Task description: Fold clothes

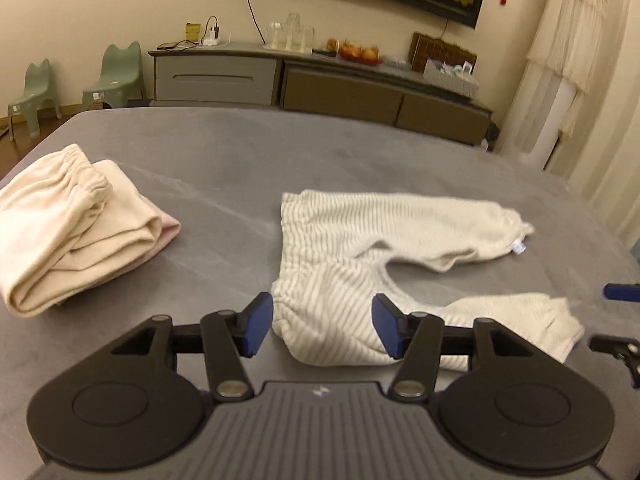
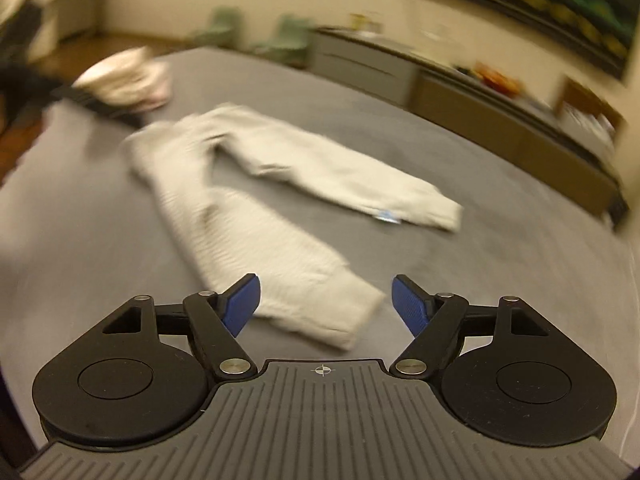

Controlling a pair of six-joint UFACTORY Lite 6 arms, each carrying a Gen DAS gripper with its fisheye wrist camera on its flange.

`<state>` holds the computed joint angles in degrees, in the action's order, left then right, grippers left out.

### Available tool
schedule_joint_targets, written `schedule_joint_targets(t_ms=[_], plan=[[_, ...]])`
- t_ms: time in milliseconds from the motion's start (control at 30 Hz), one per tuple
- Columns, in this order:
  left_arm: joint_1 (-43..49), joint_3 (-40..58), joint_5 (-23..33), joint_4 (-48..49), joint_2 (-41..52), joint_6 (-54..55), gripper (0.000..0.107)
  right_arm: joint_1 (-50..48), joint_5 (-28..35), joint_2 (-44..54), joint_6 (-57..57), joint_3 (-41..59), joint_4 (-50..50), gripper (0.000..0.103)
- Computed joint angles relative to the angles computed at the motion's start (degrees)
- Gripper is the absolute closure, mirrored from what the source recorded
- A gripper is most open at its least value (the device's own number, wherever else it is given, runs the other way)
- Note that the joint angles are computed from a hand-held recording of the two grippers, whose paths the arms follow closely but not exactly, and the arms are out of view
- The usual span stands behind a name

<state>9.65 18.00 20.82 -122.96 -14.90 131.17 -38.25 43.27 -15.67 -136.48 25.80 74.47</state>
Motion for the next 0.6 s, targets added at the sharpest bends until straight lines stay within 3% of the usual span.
schedule_joint_targets(t_ms=[67, 200, 300, 333, 367, 433, 467, 600], plan=[[-0.8, 1.7, 0.0, -3.8, 3.7, 3.2, 0.052, 0.0, 1.8, -2.6, -2.0, -2.0, -3.0, 0.026], [-1.4, 5.5, 0.7, -6.0, 10.9, 3.5, 0.053, 6.8, -2.8, -2.6, -2.7, -4.4, -5.4, 0.028], [-1.7, 7.2, 0.6, -8.7, 14.2, 5.6, 0.053, 11.3, -6.0, 1.2, -4.8, -3.5, -1.3, 0.033], [-1.9, 7.6, 0.3, -10.4, 15.0, 7.0, 0.053, 12.7, -7.0, 2.4, -1.7, -2.1, -1.6, 0.046], [-2.0, 8.0, 0.1, -12.0, 15.8, 8.5, 0.053, 14.5, -8.3, 4.2, 3.8, 0.3, -3.4, 0.068], [-1.5, 8.7, 0.2, -13.2, 17.0, 9.2, 0.053, 17.1, -10.1, 6.3, 15.8, 4.5, -9.7, 0.097], [-0.3, 9.1, 0.9, -10.9, 17.2, 6.6, 0.053, 17.3, -9.0, 8.1, 21.8, 7.4, -13.6, 0.097], [1.8, 10.7, 2.3, -8.1, 17.8, 3.6, 0.053, 11.9, 6.9, 18.3, 45.8, 26.3, -19.4, 0.098]])
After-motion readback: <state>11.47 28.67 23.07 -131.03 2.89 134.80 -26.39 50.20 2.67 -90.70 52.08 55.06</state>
